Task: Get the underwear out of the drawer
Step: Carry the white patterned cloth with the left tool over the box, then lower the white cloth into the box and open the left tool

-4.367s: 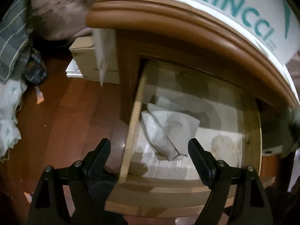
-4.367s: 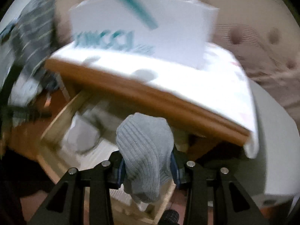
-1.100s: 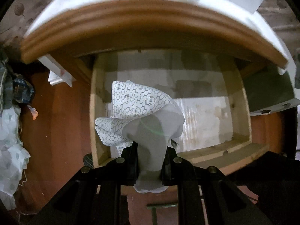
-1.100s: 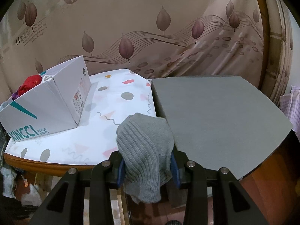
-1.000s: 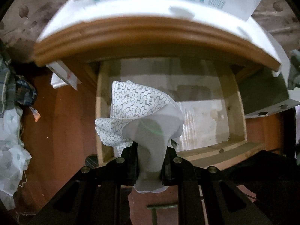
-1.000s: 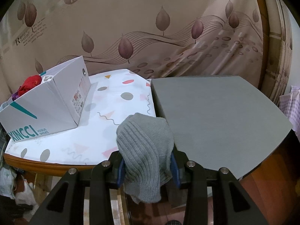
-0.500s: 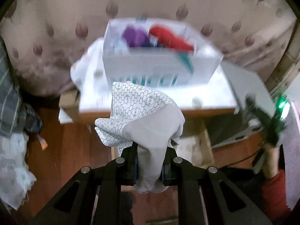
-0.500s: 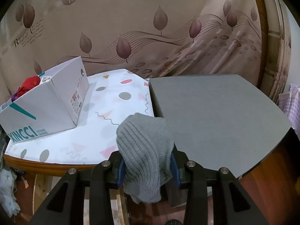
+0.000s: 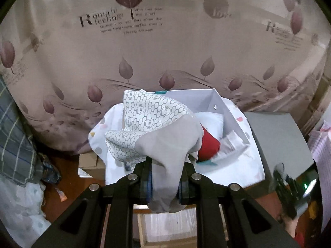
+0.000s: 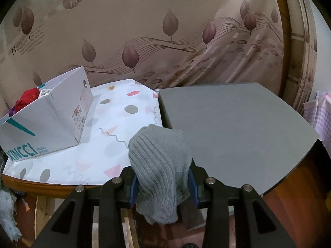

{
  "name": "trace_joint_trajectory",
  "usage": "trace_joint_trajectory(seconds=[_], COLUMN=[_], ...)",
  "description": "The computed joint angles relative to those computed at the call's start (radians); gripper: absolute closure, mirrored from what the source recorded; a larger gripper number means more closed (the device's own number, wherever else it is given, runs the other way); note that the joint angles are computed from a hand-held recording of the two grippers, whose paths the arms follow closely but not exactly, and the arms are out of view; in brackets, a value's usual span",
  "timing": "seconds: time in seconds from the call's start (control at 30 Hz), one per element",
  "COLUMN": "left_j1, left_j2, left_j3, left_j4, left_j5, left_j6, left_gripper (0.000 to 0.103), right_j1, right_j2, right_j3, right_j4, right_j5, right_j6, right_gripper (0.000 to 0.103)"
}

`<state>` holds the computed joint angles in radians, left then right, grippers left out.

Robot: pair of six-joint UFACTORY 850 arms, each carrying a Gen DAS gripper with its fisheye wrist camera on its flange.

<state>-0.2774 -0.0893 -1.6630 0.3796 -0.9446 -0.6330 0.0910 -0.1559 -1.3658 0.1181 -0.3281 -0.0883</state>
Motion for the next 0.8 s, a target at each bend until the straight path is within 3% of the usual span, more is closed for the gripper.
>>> trace_joint_trajectory(seconds=[0.27, 0.5, 0.8], left_j1=[0.037, 0.076, 0.072], left_j2=[-0.141, -0.181, -0.252], left_j3=[-0.085, -0.059, -0.107], left_j4=[0.013, -0.022, 0.015], left_j5=[-0.016, 0.028, -0.008], left_j6=[-0.025, -0.051, -0.068], left_gripper=[0.088, 0.087, 0.086], right_j1=[0.012, 0.009, 0.006], right_j2=[-0.001, -0.015, -0.024], right_j3=[-0.004, -0.024, -0.034], right_j4=[-0.196, -0.345, -0.332], right_j5=[0.021, -0.009, -0.029], right_j6=[0.186, 0.376, 0.372], right_gripper=[0.064, 0.064, 0.064])
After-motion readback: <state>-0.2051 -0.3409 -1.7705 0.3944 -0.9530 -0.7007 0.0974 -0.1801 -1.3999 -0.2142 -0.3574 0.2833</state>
